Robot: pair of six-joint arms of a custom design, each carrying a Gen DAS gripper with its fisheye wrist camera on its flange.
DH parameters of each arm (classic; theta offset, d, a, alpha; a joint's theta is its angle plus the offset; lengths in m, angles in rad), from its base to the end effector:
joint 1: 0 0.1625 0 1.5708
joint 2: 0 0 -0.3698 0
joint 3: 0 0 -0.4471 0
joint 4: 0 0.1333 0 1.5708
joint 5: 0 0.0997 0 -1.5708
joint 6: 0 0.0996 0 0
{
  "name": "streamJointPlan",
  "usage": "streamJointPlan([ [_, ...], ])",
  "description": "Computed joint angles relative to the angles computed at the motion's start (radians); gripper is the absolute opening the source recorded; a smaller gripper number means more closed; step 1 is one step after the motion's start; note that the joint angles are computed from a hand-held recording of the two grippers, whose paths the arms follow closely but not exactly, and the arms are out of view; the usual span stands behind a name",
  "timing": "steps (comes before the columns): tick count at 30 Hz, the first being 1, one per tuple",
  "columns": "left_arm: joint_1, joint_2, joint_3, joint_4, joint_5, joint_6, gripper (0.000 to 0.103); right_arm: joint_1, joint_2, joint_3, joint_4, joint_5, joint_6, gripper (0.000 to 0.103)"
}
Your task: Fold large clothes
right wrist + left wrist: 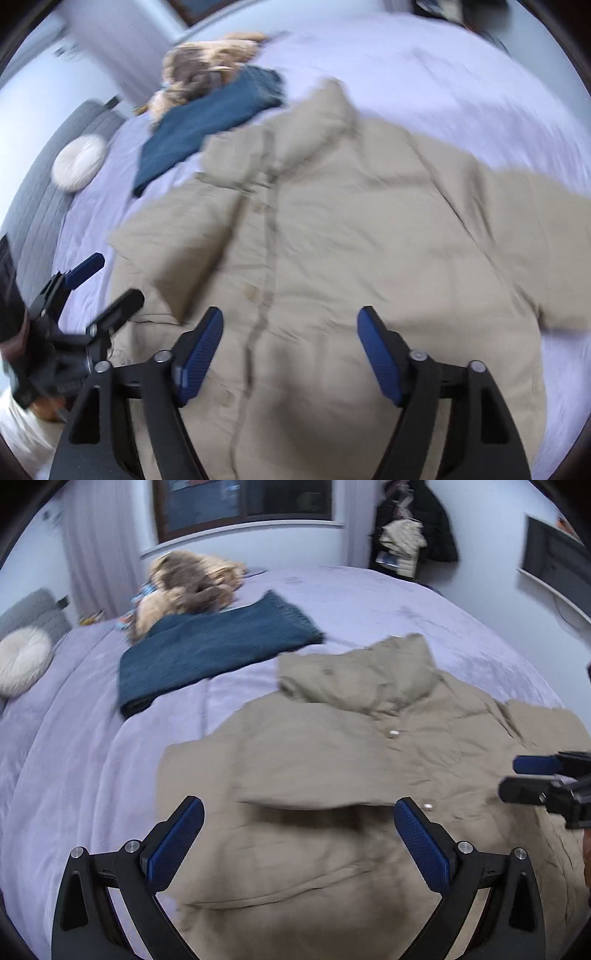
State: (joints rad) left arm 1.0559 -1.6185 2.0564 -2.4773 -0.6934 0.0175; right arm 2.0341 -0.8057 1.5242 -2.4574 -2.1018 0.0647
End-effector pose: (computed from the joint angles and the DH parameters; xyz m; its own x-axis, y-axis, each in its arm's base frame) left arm -0.0660 -0.5429 0.3305 -0.7195 0.0260 -0.6940 0.4520 0.7762 -0.4396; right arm 0.3894 -0.5940 0.0669 -0.8361 -0.2519 0.4874 -0.3874 0.9001 -0.1992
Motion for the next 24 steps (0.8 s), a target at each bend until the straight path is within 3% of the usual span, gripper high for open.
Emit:
streamJointPlan([
  [2, 0.071, -0.009, -0.042, 0.026, 0.010, -0.086, 0.103, 0.045, 0.106, -0.101, 0.029, -0.065, -0.116, 0.079],
  [7, 0.238, 0.017, -0.132, 0.076, -0.127, -0.235, 0.091, 0.126, 0.337, -0.271, -0.026, -0.242, -0.425, 0.079],
  [9, 0.257, 0.036, -0.136, 0.074, -0.117, -0.252, 0.090, 0.137, 0.445, -0.358, -0.101, -0.311, -0.563, 0.079],
  [12, 0.253, 0.057, -0.120, 0.041, -0.076, -0.243, 0.091, 0.126, 0.528, -0.444, -0.185, -0.390, -0.615, 0.079],
  [14, 0.248, 0.059, -0.107, 0.022, -0.064, -0.230, 0.091, 0.104, 0.484, -0.416, -0.211, -0.390, -0.515, 0.079],
  [19, 0.231, 0.076, -0.108, 0.017, -0.021, -0.193, 0.091, 0.018, 0.246, -0.189, -0.265, -0.237, -0.155, 0.076],
  [20, 0.229, 0.078, -0.111, 0.021, -0.017, -0.189, 0.091, -0.010, 0.194, -0.144, -0.245, -0.171, -0.057, 0.051],
  [21, 0.225, 0.079, -0.112, 0.018, -0.012, -0.185, 0.091, -0.040, 0.152, -0.111, -0.203, -0.095, 0.034, 0.012],
  [22, 0.215, 0.078, -0.114, 0.009, 0.007, -0.176, 0.090, -0.071, 0.118, -0.084, -0.160, -0.031, 0.133, 0.006],
  [23, 0.203, 0.069, -0.105, -0.012, 0.024, -0.158, 0.090, -0.093, 0.094, -0.058, -0.149, 0.005, 0.202, 0.006],
  [24, 0.191, 0.063, -0.101, -0.049, 0.032, -0.126, 0.076, -0.109, 0.080, -0.040, -0.144, 0.028, 0.240, 0.006],
])
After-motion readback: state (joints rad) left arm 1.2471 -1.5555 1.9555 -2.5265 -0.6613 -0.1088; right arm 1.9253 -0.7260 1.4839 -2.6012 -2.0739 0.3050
